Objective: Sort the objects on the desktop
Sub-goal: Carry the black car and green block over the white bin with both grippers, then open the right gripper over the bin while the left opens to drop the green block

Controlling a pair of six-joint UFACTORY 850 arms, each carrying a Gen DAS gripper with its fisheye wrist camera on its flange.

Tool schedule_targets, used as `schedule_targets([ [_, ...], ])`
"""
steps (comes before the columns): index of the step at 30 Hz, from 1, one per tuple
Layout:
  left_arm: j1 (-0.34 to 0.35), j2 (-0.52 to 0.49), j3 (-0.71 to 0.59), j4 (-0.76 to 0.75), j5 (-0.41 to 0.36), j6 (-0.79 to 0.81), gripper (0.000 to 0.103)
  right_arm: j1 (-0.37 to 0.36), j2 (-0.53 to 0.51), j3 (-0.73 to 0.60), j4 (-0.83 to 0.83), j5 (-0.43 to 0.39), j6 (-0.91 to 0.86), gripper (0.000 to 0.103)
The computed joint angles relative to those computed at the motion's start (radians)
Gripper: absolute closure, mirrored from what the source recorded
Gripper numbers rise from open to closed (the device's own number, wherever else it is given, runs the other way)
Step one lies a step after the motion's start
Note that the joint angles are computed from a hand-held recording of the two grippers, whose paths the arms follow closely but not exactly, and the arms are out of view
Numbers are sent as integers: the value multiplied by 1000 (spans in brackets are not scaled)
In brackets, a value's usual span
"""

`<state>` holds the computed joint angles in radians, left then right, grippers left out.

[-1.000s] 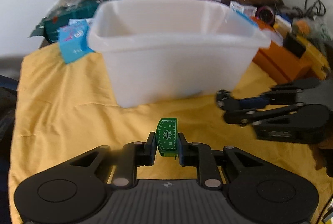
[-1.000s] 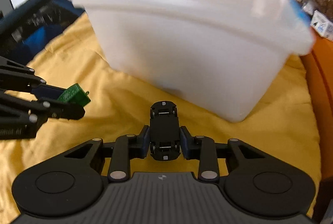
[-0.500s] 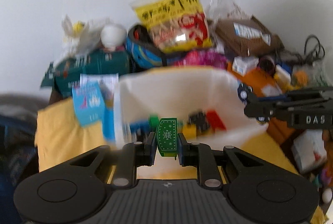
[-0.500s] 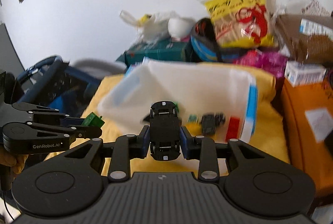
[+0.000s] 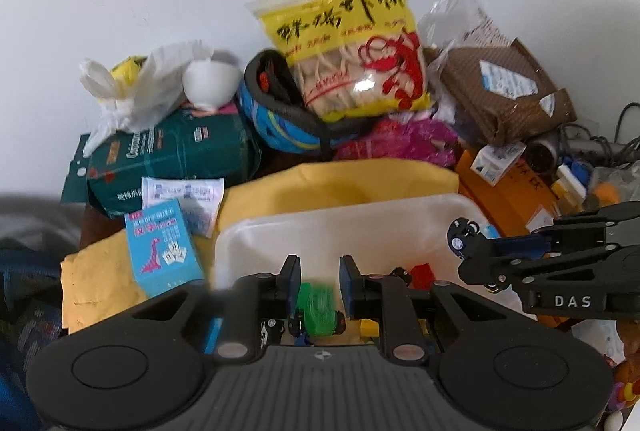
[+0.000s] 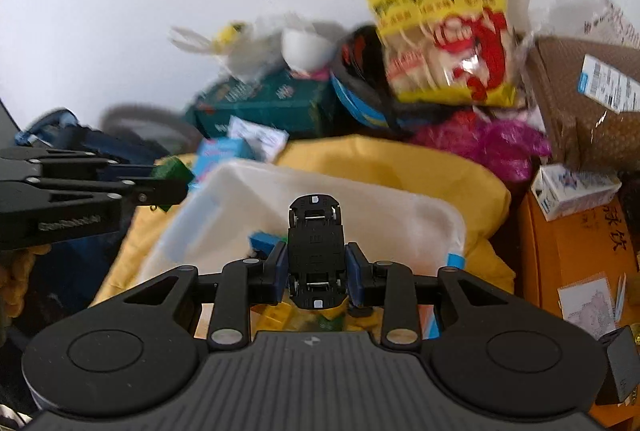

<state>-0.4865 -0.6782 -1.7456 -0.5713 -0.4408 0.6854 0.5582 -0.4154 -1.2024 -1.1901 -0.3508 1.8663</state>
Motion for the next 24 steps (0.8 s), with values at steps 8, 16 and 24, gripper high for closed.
schedule_targets([
  [8, -17, -37, -36, 243, -18, -232, 22, -7, -37, -20, 109, -46, -118, 12],
  [16, -22, -62, -73, 267, -60, -307, 19, 11, -32, -7, 80, -59, -130, 0],
  [24, -26, -68, -70, 302, -76, -334, 18, 24, -30, 5, 75, -39, -109, 0],
])
